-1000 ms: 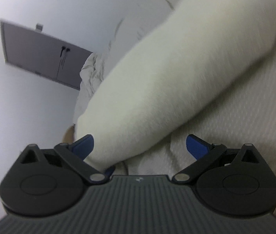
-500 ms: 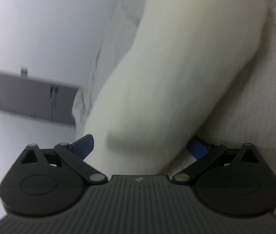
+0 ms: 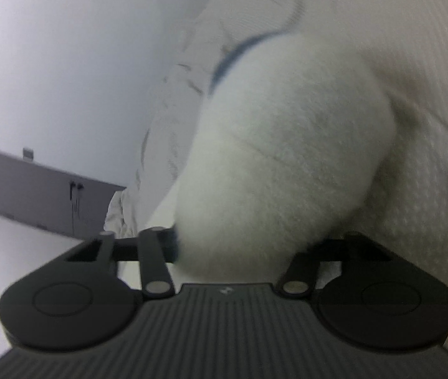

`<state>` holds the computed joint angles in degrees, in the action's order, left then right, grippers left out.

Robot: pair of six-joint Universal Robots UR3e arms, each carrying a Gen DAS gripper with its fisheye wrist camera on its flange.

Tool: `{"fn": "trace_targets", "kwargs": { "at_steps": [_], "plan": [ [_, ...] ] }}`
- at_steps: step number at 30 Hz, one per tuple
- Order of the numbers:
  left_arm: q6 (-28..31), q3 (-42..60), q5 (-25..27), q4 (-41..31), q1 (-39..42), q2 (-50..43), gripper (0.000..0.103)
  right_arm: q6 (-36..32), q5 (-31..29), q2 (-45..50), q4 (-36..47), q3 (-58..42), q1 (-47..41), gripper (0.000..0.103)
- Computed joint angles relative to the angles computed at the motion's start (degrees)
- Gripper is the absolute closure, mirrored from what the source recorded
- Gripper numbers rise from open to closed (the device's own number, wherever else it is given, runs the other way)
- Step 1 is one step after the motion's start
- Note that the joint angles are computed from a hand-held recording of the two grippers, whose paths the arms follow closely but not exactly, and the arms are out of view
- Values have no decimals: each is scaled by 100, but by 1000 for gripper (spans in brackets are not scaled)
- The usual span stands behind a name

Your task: Fold large clothes

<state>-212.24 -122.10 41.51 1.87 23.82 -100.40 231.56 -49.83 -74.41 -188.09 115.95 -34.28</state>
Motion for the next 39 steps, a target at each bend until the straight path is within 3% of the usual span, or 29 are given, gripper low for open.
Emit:
{"fn": "trace_targets", "kwargs": {
  "at_steps": [7,13,15,18,20,22,25,31,32,36,39],
  "plan": [
    [259,-677,-479,98,569,723,51,-512,237,-1000,-57,595,-37,59],
    [1115,-1178,-1200,-1153,1243,1873,51,-1040,872,-2229,590,1036,-505,59],
    [1252,-1289,-1370,-1388,1363,2187,51,-1607,1605,-3028,1345,1449,-1282,60],
    [2216,-1231,-1826,-3215,1709,3270,51,-2545,2436,-4089,2787,1688,-2128,60],
    [2414,-1090,-1937,-3710,1692,3568,51,-2949,2792,-4480,3724,1536,-2501,60],
    [2169,-913,-1923,-3634,1508,3537,51,-3445,3136,-4777,4649,1412,-2892,60],
    [1325,-527,-1645,-2922,1007,3204,51,-3930,3305,-4629,5478,824,-3101,60],
    [-511,1204,-617,-1261,-710,1438,51,-3462,3312,-3230,4935,-580,-3100,60],
    [-804,1603,-377,-1200,-1027,1156,51,-3583,3375,-3091,5109,-823,-3214,60],
    [-1468,3559,475,-1225,-2184,-258,51,-2883,3229,-1944,4476,-2113,-3173,60],
    [-1400,5354,1228,-1767,-2996,-1430,51,-2432,3054,-1110,3960,-3033,-3152,60]
  ]
}}
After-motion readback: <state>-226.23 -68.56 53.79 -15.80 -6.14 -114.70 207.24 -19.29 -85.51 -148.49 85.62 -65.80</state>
